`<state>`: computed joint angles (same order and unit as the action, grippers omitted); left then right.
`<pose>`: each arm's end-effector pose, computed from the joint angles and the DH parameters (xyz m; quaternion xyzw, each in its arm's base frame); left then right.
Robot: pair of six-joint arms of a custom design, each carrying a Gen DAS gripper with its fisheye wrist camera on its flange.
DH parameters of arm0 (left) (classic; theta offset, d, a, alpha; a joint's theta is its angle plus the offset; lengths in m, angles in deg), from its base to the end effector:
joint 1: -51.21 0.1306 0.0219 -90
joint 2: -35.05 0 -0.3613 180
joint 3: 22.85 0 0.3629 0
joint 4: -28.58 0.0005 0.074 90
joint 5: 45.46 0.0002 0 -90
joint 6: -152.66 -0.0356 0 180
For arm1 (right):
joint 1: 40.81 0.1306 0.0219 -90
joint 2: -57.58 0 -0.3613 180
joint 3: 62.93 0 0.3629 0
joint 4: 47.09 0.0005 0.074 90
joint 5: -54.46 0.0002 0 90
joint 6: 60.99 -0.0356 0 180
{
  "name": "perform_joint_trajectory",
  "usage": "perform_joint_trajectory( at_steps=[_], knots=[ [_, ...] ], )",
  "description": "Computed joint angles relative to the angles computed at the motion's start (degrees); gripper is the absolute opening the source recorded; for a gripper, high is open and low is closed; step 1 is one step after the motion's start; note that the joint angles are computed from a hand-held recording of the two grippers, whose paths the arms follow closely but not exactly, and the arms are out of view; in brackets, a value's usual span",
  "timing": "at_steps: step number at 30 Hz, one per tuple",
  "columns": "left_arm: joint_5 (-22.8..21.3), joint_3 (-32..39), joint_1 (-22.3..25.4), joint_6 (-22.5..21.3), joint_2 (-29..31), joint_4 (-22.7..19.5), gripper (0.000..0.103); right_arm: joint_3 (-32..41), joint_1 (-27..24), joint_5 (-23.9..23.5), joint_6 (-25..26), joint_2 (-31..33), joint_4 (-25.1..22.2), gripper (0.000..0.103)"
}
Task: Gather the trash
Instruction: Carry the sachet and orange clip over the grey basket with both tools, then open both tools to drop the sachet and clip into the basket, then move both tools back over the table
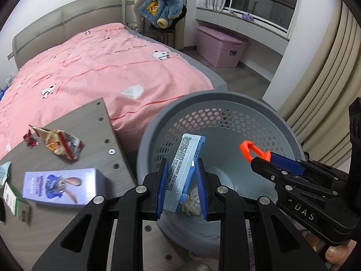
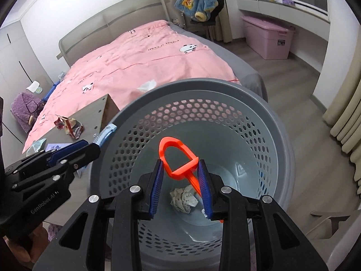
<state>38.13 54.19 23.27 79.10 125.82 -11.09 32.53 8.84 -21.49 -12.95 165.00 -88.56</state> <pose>0.3942 -0.2051 0.3178 0.0775 0.9449 -0.0693 0.3103 0.3628 0.4129 0.3128 -0.0249 0.9428 0.1423 0.3003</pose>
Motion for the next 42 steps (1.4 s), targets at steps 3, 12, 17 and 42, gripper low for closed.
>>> perform_joint_trajectory(
  at_steps=[3,12,17,42],
  knots=[
    [1.26,1.38,0.09,0.39,2.37,-0.78,0.024,0.1,-0.61,-1.08,0.23,0.73,0.46,0.031],
    [0.42,2.99,-0.5,0.07,4.78,-1.5,0.025,-0.23,-1.68,-2.8,0.62,1.7,1.09,0.033],
    [-0.02,3.29,-0.38,0.21,5.08,-1.98,0.027,-0.9,-1.69,-2.23,0.64,1.2,1.7,0.036],
    [-2.38,-0.66,0.14,2.27,-0.8,-1.64,0.049,-2.07,-0.21,-0.14,-0.51,-1.01,2.48,0.047]
  ],
)
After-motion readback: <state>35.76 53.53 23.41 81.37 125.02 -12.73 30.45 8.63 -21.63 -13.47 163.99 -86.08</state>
